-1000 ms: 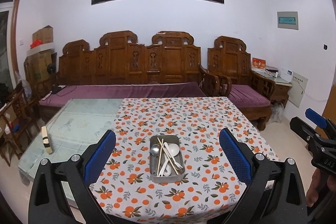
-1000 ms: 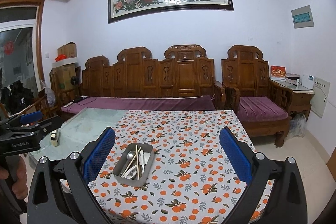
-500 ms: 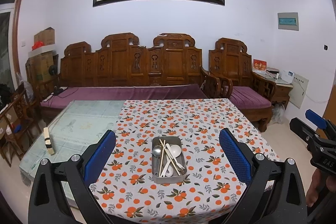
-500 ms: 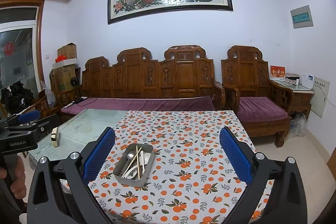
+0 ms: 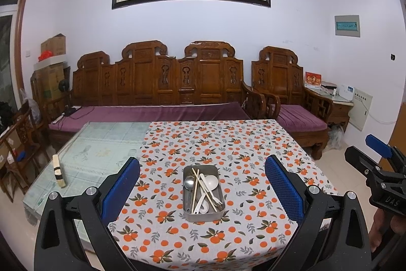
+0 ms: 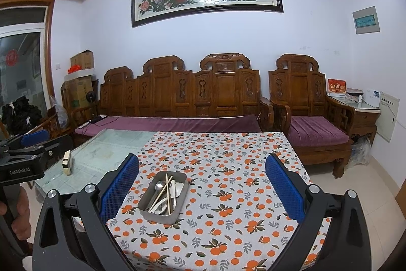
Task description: Organize utensils
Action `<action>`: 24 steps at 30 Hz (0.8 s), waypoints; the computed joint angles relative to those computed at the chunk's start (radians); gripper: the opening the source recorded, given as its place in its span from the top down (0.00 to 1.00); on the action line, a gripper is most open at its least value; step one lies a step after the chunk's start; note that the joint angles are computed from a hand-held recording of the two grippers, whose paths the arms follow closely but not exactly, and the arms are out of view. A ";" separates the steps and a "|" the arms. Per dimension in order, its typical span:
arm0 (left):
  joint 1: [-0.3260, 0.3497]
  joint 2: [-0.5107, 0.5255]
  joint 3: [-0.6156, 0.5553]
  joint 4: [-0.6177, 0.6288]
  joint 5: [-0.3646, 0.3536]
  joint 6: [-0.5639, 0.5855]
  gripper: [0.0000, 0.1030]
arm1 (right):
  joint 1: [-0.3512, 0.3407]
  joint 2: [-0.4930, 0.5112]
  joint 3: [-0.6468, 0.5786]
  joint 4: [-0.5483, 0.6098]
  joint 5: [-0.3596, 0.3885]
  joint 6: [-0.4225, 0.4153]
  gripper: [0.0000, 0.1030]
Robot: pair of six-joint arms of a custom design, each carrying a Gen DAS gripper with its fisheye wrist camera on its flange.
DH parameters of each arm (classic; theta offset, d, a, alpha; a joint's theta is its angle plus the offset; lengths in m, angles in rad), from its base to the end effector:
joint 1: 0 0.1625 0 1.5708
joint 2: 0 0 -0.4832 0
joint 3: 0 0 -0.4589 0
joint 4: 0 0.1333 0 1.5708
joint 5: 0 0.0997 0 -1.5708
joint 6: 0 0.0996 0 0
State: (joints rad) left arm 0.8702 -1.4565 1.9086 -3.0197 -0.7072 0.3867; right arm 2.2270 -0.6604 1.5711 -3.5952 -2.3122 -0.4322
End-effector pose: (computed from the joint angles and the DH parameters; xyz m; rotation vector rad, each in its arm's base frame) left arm -0.2118 -0.5754 0.4907 0.6424 2.0919 -1.2939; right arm 0.5239 -0.5721 0.1535 0.6692 -2.1124 1.4260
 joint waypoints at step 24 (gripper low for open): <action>-0.004 -0.001 0.001 0.003 -0.008 -0.009 0.08 | 0.000 0.000 0.001 0.001 0.000 0.000 0.03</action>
State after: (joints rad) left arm 0.8660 -1.4578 1.9097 -3.0169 -0.7155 0.3775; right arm 2.2267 -0.6603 1.5726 -3.5940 -2.3118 -0.4318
